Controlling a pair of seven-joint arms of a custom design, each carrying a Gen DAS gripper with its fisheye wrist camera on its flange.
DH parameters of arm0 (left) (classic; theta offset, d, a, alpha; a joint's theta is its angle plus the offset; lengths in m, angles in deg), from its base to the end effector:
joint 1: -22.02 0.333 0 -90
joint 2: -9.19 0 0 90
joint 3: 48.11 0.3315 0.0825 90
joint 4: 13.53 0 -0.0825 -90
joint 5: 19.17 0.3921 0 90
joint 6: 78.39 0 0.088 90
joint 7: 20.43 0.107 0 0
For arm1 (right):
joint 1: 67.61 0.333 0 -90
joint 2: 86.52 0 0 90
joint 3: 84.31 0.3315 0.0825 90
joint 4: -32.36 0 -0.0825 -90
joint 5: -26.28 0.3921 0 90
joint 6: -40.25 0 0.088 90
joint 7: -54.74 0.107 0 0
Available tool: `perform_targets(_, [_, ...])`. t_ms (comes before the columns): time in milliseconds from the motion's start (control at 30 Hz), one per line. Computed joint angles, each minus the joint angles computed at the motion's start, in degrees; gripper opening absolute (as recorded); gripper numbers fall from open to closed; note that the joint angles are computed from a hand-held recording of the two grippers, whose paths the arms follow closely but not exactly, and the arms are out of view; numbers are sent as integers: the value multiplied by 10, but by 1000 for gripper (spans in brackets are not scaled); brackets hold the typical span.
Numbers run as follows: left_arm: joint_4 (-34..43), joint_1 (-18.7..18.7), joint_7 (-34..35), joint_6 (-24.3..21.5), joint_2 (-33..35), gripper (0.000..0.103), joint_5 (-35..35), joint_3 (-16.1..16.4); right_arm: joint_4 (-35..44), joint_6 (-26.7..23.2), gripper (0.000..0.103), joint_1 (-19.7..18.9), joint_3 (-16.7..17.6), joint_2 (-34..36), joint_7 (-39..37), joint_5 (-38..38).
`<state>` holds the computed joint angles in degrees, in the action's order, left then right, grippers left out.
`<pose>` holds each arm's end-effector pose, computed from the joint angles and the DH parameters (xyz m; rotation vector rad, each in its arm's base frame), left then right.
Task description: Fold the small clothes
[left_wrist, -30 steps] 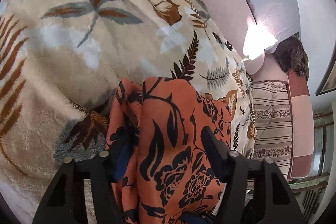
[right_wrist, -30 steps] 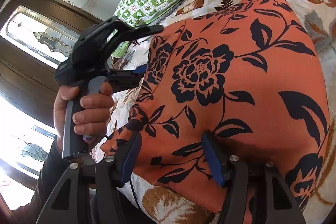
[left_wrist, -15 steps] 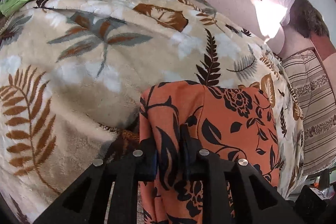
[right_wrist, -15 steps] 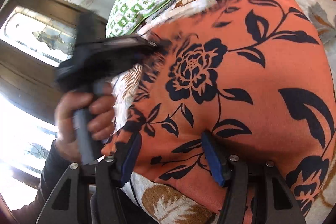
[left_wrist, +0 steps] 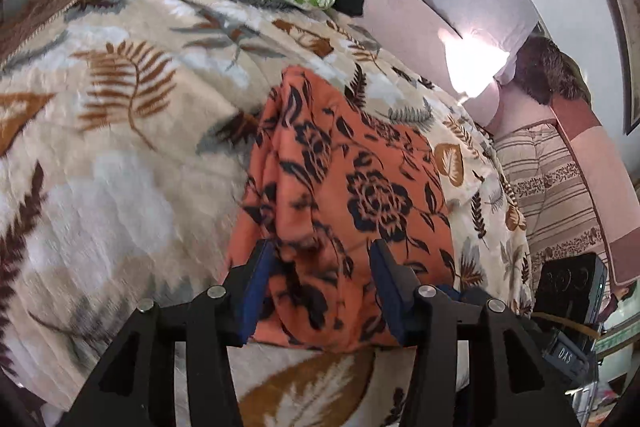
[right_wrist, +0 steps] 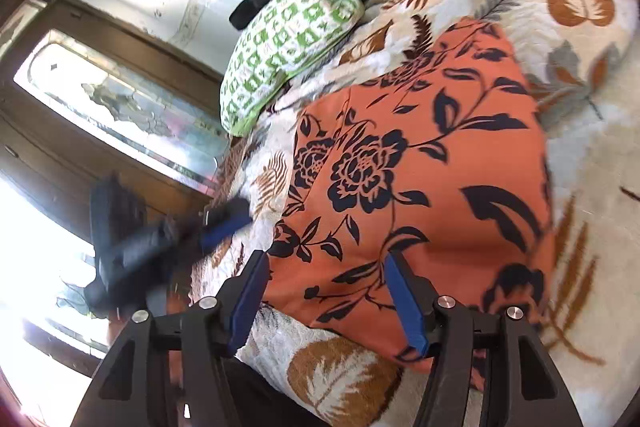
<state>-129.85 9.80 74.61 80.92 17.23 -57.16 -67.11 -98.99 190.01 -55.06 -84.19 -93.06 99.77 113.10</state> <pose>0.5529 -0.2943 0.4548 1.9595 -2.0842 1.0930 0.5183 0.0939 0.4386 -1.3165 1.6624 0.2128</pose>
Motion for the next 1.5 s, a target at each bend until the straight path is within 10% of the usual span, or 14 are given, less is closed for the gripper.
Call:
perform_targets(67, [-11,-25,-81,23,6,51,83,16,-14,-4,64,-2,-3,-13,1,2])
perform_targets(133, [-8,-35,-150,15,14,20,157,28,-26,-7,64,-3,-5,-26,3,1])
perform_targets(233, [-23,6,-141,17,10,9,92,0,-34,-8,64,-3,-8,-33,5,0])
perform_targets(400, [-47,2,-154,30,6,9,127,11,-43,-14,64,-5,-14,-38,5,13])
perform_targets(500, [-50,31,-117,28,-3,9,27,-16,-44,-23,64,-8,-15,-37,11,8])
perform_targets(633, [-49,-4,-176,41,-6,9,151,20,-40,-24,66,-11,-18,-36,1,11])
perform_targets(767, [-42,17,-176,29,19,14,129,7,-29,-70,67,-20,-25,-13,17,9])
perform_targets(1067, [-44,-27,-333,30,-47,15,353,45,-28,-112,67,-41,-22,12,11,36])
perform_targets(1200, [-3,-33,-299,47,-24,30,376,37,-26,-120,68,-45,-21,17,3,48])
perform_targets(1367, [79,-77,-406,-82,68,28,526,91,-28,-137,69,-51,-21,19,0,55])
perform_targets(1500, [44,-59,-472,-58,49,48,585,85,-40,-149,69,-59,-28,2,-10,58])
